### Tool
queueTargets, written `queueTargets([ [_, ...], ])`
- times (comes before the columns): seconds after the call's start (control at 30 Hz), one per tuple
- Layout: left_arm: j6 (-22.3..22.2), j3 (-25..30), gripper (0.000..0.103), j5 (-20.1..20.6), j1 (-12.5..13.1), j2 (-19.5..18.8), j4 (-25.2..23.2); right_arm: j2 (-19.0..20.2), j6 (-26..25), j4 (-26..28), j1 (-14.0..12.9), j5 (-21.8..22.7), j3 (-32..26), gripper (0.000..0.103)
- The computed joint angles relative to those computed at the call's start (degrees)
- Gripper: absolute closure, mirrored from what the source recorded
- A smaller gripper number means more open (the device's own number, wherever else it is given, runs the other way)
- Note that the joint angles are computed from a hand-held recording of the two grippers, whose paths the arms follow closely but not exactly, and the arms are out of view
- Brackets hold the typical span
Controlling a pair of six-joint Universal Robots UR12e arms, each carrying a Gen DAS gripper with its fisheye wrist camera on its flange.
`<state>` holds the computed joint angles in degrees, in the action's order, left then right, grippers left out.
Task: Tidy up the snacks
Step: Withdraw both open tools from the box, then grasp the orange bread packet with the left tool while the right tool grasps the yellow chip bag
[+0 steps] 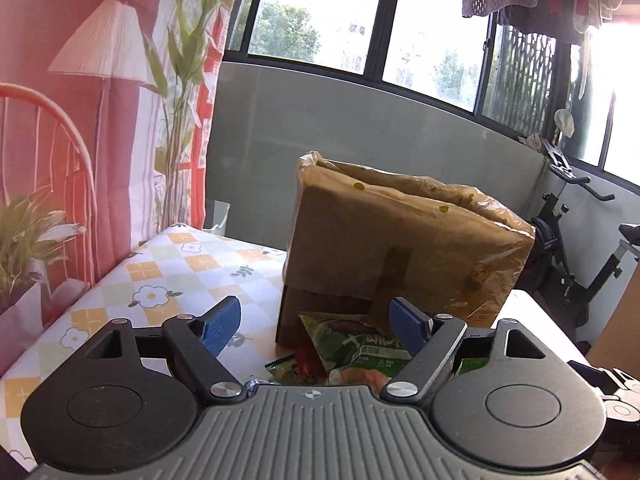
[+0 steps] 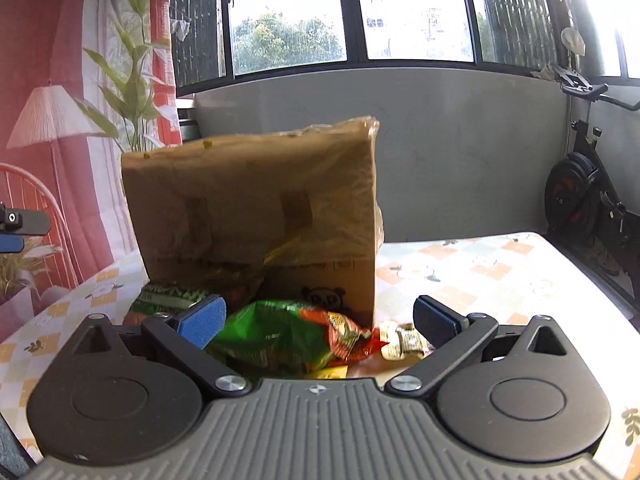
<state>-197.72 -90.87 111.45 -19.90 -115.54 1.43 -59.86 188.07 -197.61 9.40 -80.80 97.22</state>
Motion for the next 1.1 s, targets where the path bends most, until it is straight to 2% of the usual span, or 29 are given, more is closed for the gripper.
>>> queueTargets([
  [0.07, 0.31, -0.04, 0.020, 2.36, -0.77, -0.40, -2.09, 0.18, -1.31, 0.21, 0.54, -0.94, 0.96, 0.002],
  [0.1, 0.03, -0.14, 0.020, 2.05, -0.85, -0.35, -3.64, 0.35, -2.37, 0.33, 0.88, -1.51, 1.41, 0.002],
  [0.2, -0.15, -0.39, 0.020, -1.97, -0.68, 0.01, -8.51, 1.02, -5.01, -1.12, 1.25, -1.58, 2.39, 0.002],
  [0.27, 2.80, -0.36, 0.020, -2.64, -1.20, -0.20, -10.32, 1.24, -5.59, -0.33, 1.25, -1.36, 2.30, 0.003],
  [0.37, 7.11, -0.22, 0.020, -3.53, -1.68, -0.67, -10.62, 1.63, -5.79, 0.18, 1.56, -3.14, 2.06, 0.003],
  [0.5, 6.37, -0.65, 0.020, -7.13, -1.13, -0.41, -12.64, 1.69, -4.60, 0.90, 0.97, -2.05, 2.32, 0.004],
  [0.63, 5.70, -0.78, 0.020, -6.93, -1.18, -0.30, -14.87, 1.83, -1.07, 1.88, 0.00, 0.33, 2.27, 0.003],
  [0.8, 5.70, -1.15, 0.020, -7.90, -1.00, -0.02, -14.66, 1.56, -1.28, 2.37, 0.01, 0.43, 2.42, 0.003],
  [1.1, 8.31, -0.95, 0.022, -14.40, -0.43, -0.25, -15.89, 0.67, -2.14, 4.93, -0.04, 1.03, 2.66, 0.005],
])
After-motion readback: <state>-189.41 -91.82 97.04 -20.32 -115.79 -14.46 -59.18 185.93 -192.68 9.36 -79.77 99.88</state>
